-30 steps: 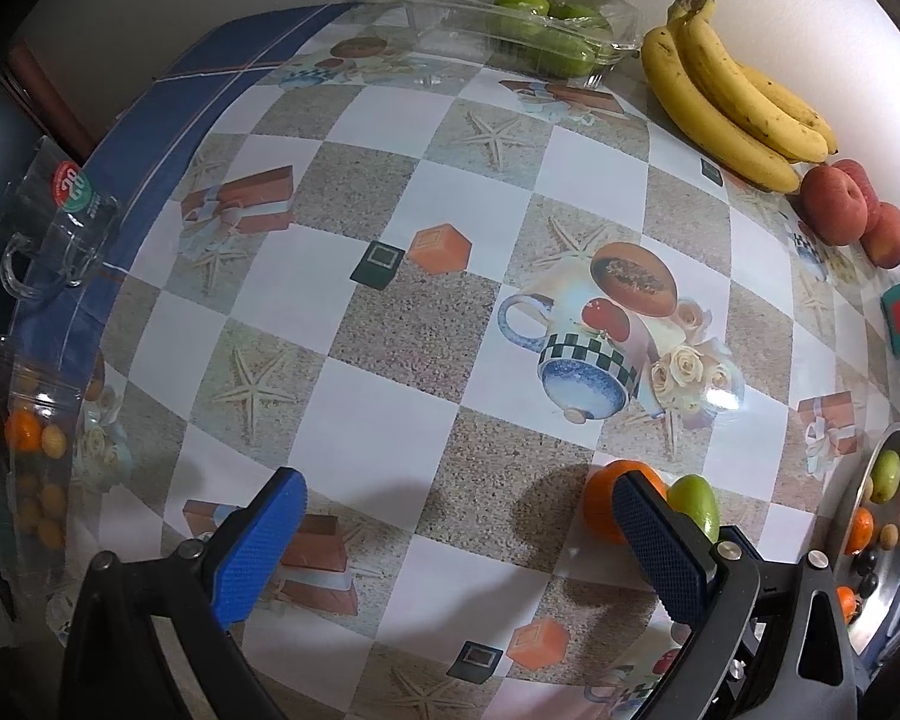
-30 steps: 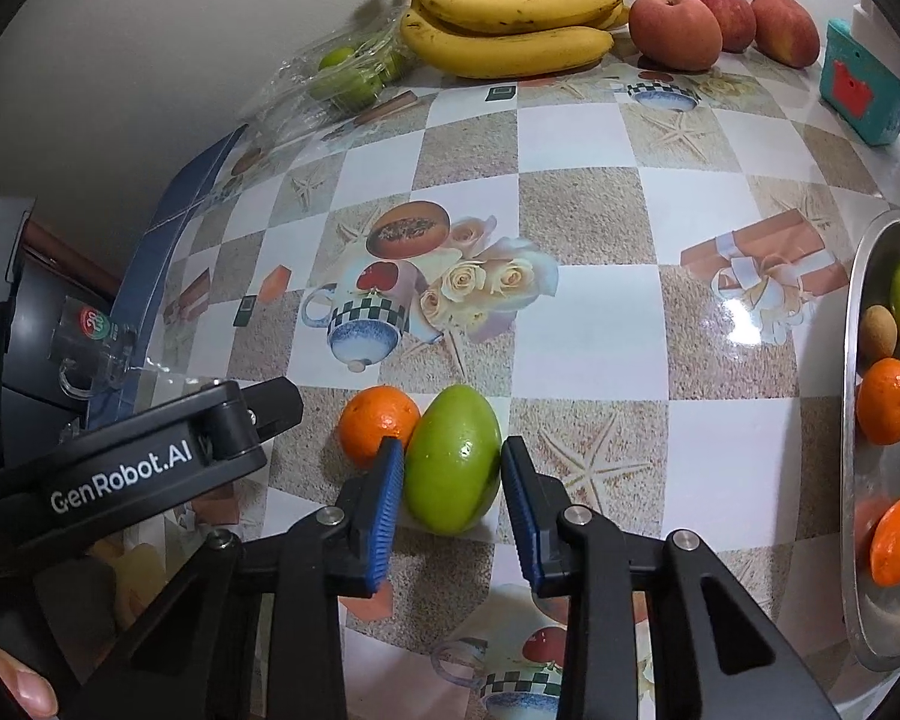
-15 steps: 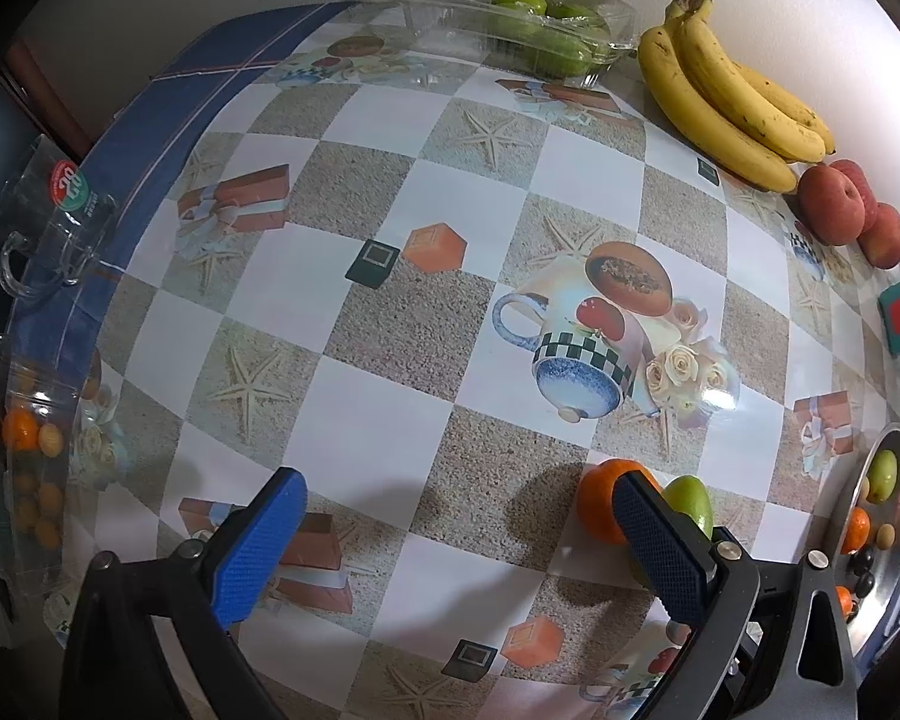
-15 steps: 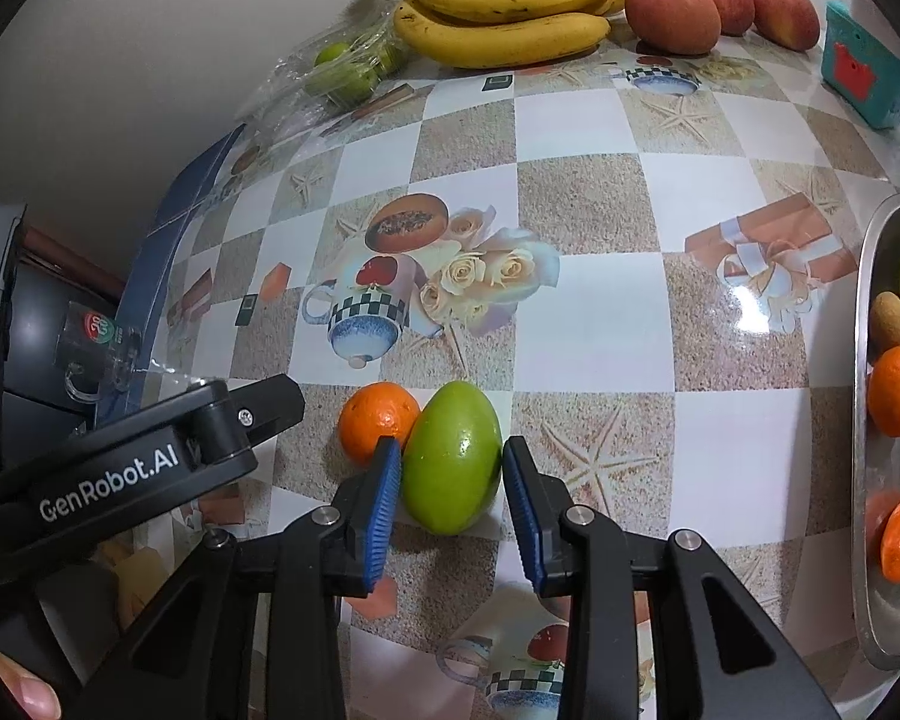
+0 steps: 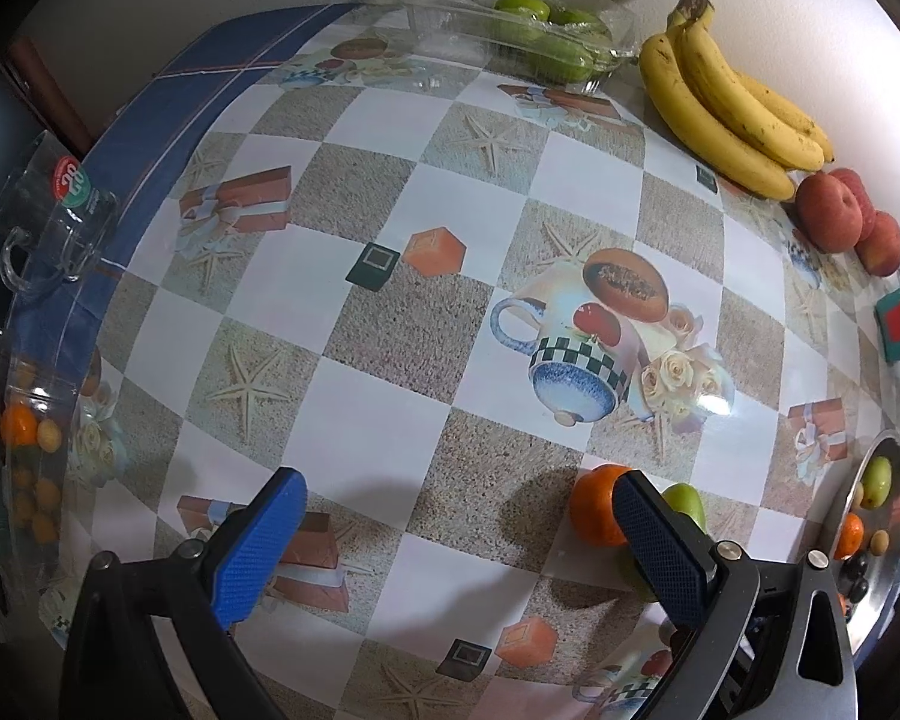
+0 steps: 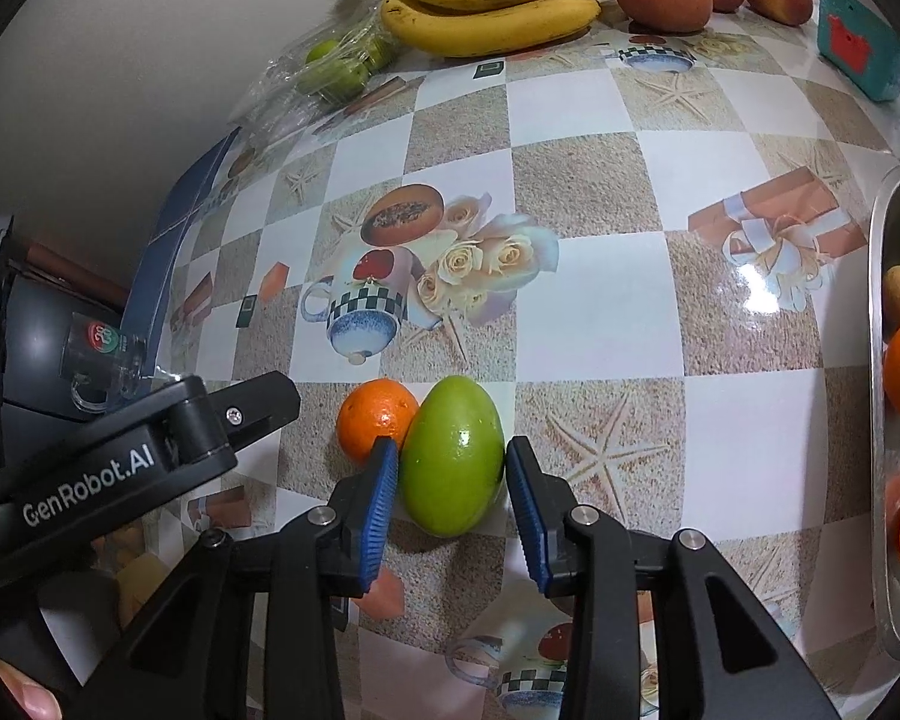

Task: Organize fruits
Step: 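Close the left tool on the last orange while the right tool lifts the green fruit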

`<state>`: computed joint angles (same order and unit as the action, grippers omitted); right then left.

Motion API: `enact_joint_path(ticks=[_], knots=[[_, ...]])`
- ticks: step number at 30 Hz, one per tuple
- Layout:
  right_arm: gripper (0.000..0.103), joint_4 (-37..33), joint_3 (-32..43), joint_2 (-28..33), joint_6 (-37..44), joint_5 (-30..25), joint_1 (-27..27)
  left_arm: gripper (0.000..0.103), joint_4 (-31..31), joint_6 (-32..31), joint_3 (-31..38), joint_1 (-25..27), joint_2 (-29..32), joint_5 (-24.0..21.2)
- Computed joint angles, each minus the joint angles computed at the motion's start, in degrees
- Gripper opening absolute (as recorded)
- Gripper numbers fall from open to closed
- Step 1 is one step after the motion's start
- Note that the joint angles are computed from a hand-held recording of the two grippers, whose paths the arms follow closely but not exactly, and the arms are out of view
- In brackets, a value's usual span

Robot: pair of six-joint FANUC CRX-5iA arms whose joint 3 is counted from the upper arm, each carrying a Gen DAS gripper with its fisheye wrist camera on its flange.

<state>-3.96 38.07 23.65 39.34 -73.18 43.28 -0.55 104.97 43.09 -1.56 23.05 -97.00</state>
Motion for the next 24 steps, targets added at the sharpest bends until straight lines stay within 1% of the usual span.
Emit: enact_joint_path(ticks=[8, 13, 14, 16, 18, 19, 21, 23, 24], knots=[[0.038, 1.1, -2.55, -2.21, -1.82, 2.46, 0.0, 0.103, 1.85, 0.8, -1.38, 0.53, -0.77, 1.62], [0.038, 4.7, -3.35, -3.27, -5.09, 0.54, 0.11, 0.1, 3.41, 0.02, -2.79, 0.1, -1.14, 3.25], [0.038, 5.21, -3.74, -3.6, -5.92, 0.17, 0.0, 0.099, 4.02, -0.36, -2.97, 0.01, -1.09, 3.5], [0.038, 5.42, -4.78, -4.45, -7.22, 0.3, -0.39, 0.09, 5.25, -1.22, -3.21, -0.27, -0.88, 3.83], [0.038, 5.4, -5.61, -5.26, -8.15, 0.76, -0.85, 0.087, 5.63, -1.95, -3.09, -0.8, -0.54, 3.87], [0.038, 5.49, -5.96, -5.58, -8.42, 0.96, -0.95, 0.081, 5.56, -2.35, -2.81, -1.2, -0.22, 3.73], [0.038, 6.11, -6.52, -6.15, -8.96, 1.23, -1.02, 0.073, 5.67, -2.81, -2.49, -1.87, 0.34, 3.45], [0.038, 6.51, -6.74, -6.43, -9.21, 1.35, -1.07, 0.069, 5.86, -3.27, -2.43, -2.28, 0.67, 3.34], [0.038, 6.68, -6.8, -6.53, -9.29, 1.37, -1.08, 0.066, 6.08, -3.49, -2.53, -2.53, 0.82, 3.39]])
